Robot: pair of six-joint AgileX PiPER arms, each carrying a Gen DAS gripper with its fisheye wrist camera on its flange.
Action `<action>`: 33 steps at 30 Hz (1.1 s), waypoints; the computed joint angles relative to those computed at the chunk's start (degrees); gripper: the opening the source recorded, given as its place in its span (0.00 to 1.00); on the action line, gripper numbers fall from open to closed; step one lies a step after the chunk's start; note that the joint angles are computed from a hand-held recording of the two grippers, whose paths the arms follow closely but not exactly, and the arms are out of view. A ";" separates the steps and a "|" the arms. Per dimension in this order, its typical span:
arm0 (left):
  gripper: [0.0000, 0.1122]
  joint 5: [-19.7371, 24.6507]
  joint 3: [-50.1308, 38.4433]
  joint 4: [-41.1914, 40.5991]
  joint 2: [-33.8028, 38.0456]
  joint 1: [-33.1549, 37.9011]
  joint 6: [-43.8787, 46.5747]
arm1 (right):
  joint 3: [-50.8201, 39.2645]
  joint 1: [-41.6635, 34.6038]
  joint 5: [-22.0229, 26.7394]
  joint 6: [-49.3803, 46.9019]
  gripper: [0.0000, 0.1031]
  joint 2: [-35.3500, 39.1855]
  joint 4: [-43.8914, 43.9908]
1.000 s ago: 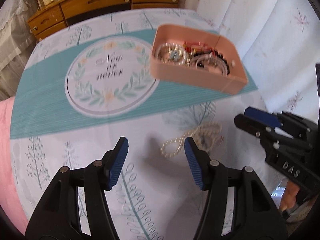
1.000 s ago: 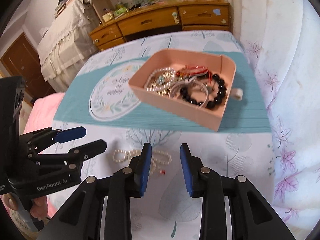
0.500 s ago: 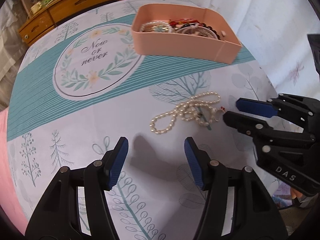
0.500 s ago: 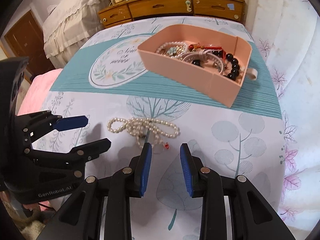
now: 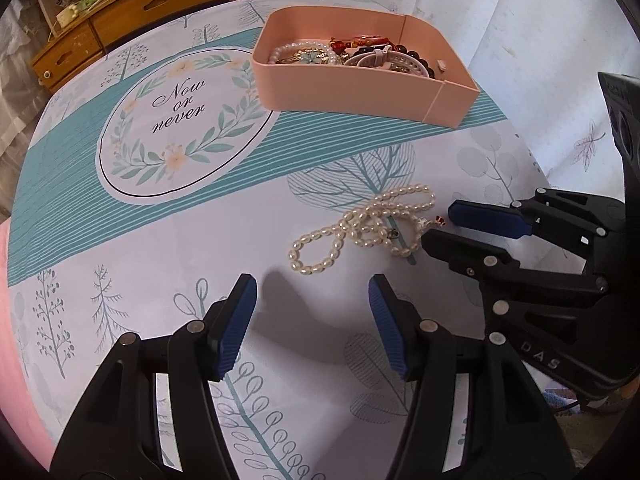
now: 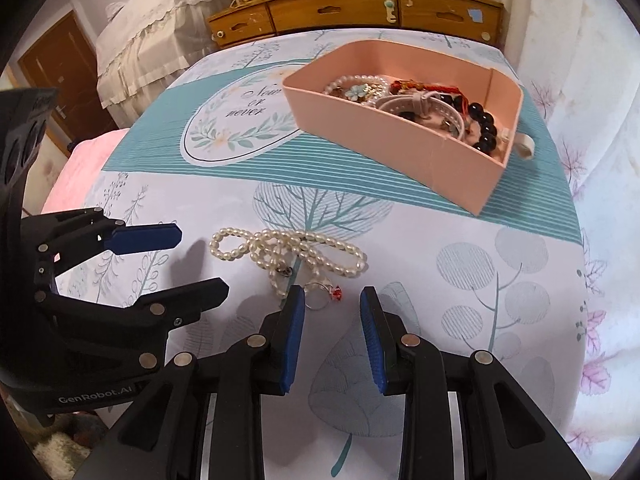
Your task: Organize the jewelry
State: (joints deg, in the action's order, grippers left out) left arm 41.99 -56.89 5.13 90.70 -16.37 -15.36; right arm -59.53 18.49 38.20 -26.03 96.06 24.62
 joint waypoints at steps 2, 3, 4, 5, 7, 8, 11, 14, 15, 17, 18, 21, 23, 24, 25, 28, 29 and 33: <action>0.50 -0.17 -0.03 -0.26 0.12 0.22 0.27 | 0.58 0.92 -1.33 -0.11 0.24 -0.29 -0.98; 0.50 -0.13 0.02 -0.25 0.07 0.22 0.25 | 0.90 1.41 -2.04 0.01 0.22 -0.45 -1.67; 0.50 -0.13 0.02 -0.34 0.09 0.31 0.30 | 1.16 2.13 -3.00 0.56 0.20 -0.54 -2.97; 0.50 -0.14 0.01 -0.48 0.13 0.44 0.37 | 1.73 2.46 -3.68 0.56 0.20 -0.95 -3.46; 0.50 -0.18 -0.08 -0.92 0.36 0.80 0.68 | 2.33 2.95 -4.78 0.52 0.20 -1.27 -4.25; 0.50 -0.22 -0.07 -1.13 0.40 0.99 0.85 | 2.46 3.05 -5.07 0.55 0.20 -1.33 -4.36; 0.50 -0.33 -0.24 -1.82 0.54 1.39 1.53 | 2.57 2.73 -5.19 0.31 0.07 -1.38 -3.91; 0.50 -0.46 -0.33 -2.06 0.57 1.44 2.16 | 2.65 1.98 -4.67 -0.45 0.07 -1.61 -2.94; 0.50 -0.44 -0.43 -2.03 0.68 1.38 2.24 | 2.74 1.87 -4.71 -0.36 0.07 -1.77 -3.07; 0.50 -0.24 -0.79 -1.84 0.91 1.09 2.12 | 2.99 1.44 -4.63 -0.78 0.07 -2.09 -2.57; 0.50 -0.21 -0.86 -1.89 0.85 0.98 2.25 | 3.19 1.22 -4.56 -1.08 0.07 -2.36 -2.26; 0.50 -0.15 -1.35 -1.26 0.61 0.44 2.28 | 3.70 0.64 -4.45 -2.33 0.07 -3.20 -1.17; 0.50 -0.18 -1.74 -1.08 0.69 0.30 2.52 | 3.98 0.28 -4.26 -3.66 0.07 -3.64 -0.04; 0.50 -0.06 -2.17 -1.06 0.89 0.24 2.58 | 4.00 0.25 -4.29 -3.58 0.07 -3.74 -0.21; 0.50 0.10 -2.60 -1.15 1.18 0.30 2.74 | 4.00 0.31 -4.43 -3.18 0.07 -3.78 -0.58; 0.50 0.93 -4.65 -4.03 2.74 1.25 5.87 | 2.28 -1.62 -0.76 -3.82 0.07 -2.38 1.68; 0.50 1.09 -5.44 -5.47 3.43 1.58 7.66 | 1.91 -2.40 0.28 -4.48 0.07 -1.93 3.10; 0.49 1.76 -8.13 -8.42 5.99 1.83 11.07 | 1.98 -3.27 0.46 -4.42 0.07 -2.14 3.31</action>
State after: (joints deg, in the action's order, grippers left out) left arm 43.75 -65.02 -3.29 96.69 -14.54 -4.29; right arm -57.56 15.22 38.66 -30.45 93.92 27.93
